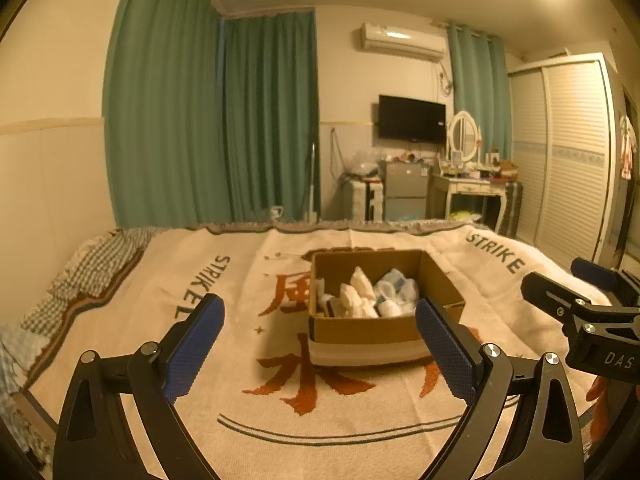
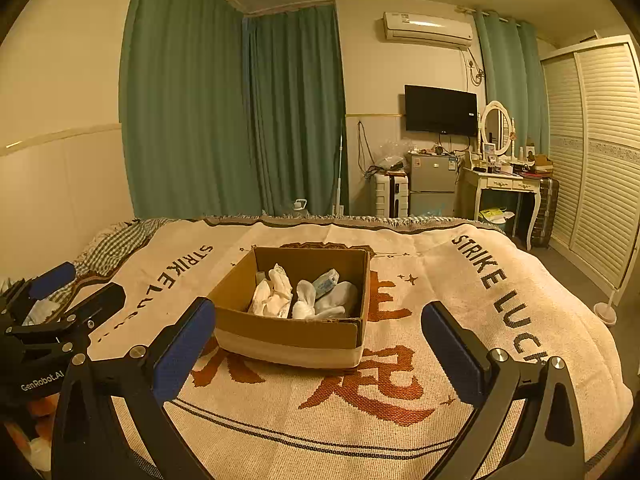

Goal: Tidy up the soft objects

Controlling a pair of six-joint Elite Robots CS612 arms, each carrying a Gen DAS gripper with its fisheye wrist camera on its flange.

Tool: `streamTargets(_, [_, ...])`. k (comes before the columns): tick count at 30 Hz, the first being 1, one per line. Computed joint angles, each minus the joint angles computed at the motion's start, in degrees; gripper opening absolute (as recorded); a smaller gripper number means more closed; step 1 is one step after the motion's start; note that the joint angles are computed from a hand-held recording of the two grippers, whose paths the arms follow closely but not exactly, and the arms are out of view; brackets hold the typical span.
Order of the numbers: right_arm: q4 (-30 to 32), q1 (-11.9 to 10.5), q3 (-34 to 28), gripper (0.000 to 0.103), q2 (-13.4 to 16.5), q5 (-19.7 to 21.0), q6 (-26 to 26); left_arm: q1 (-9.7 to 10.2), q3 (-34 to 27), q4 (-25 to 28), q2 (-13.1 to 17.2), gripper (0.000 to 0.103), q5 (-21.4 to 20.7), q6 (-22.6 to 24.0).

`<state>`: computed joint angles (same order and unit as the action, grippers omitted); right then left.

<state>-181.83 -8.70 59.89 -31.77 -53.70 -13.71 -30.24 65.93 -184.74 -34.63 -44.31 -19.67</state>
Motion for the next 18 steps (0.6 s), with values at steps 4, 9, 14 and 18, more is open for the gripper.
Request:
streamTargets(4, [0.3, 0.1, 0.2, 0.103, -0.1, 0.2, -0.3, 0.01, 0.1, 0.0, 0.0, 0.098, -0.1, -0.1])
streamTargets(9, [0.0, 0.1, 0.2, 0.103, -0.1, 0.1, -0.3, -0.01, 0.3, 0.1, -0.2, 0.098, 0.1, -0.2])
streamTargets(14, [-0.2, 0.0, 0.2, 0.103, -0.1, 0.2, 0.0, -0.09, 0.4, 0.1, -0.2, 0.098, 0.4, -0.3])
streamTargets(18, [0.0, 0.0, 0.2, 0.103, -0.1, 0.4, -0.1, -0.09, 0.4, 0.0, -0.2, 0.098, 0.4, -0.2])
